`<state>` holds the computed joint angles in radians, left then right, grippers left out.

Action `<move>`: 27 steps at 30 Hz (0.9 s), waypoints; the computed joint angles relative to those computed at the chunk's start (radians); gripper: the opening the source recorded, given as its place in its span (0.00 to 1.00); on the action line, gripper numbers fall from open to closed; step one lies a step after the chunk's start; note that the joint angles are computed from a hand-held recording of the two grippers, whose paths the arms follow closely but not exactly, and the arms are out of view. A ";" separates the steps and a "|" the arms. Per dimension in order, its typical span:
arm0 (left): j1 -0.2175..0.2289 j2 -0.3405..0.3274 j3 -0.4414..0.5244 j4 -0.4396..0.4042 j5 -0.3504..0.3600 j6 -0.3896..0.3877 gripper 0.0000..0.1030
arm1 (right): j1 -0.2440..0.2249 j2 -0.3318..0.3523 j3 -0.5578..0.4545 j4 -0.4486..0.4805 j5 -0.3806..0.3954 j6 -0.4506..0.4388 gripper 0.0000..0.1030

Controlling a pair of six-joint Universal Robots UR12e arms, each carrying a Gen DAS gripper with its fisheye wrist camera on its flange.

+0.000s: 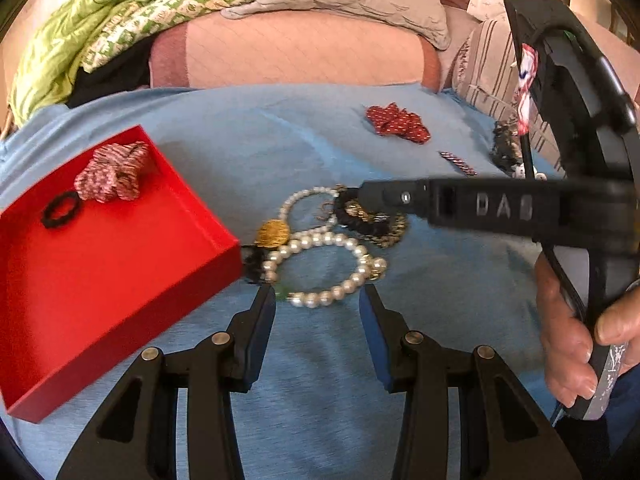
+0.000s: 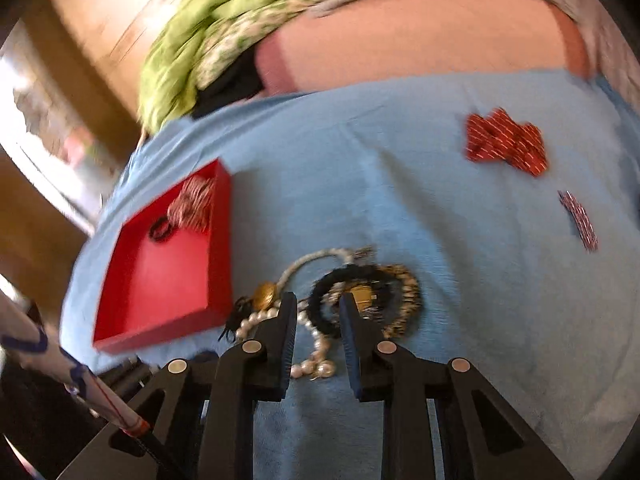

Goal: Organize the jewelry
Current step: 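Grasp the black beaded bracelet with the right gripper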

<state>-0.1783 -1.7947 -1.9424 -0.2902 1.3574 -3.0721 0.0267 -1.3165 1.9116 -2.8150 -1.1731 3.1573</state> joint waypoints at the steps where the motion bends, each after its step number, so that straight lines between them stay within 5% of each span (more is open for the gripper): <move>1: 0.001 0.003 -0.002 0.001 0.013 0.004 0.41 | 0.004 0.001 -0.002 0.006 -0.008 -0.016 0.23; 5: 0.014 0.018 -0.014 0.010 0.031 0.009 0.41 | 0.021 0.008 -0.011 0.027 -0.046 -0.058 0.23; 11: 0.036 0.030 -0.027 0.038 0.026 0.003 0.41 | 0.072 0.027 -0.029 0.033 -0.216 -0.165 0.23; 13: 0.039 0.030 -0.026 0.036 0.009 0.007 0.41 | 0.077 0.031 -0.032 0.035 -0.242 -0.179 0.06; 14: 0.040 0.030 -0.025 0.033 -0.006 0.015 0.41 | 0.075 0.029 -0.029 0.022 -0.243 -0.169 0.06; 21: 0.017 0.003 0.006 -0.022 -0.097 0.124 0.41 | -0.026 -0.011 0.019 -0.118 -0.037 0.071 0.06; 26: -0.021 -0.035 0.045 -0.058 -0.047 0.216 0.40 | -0.048 -0.023 0.036 -0.153 -0.012 0.120 0.06; 27: -0.024 -0.040 0.050 -0.066 -0.042 0.224 0.33 | -0.047 -0.025 0.037 -0.153 -0.011 0.122 0.06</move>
<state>-0.2023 -1.8344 -1.8926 -0.3564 1.3153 -2.8479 -0.0204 -1.3413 1.9485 -2.9683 -1.1841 3.2796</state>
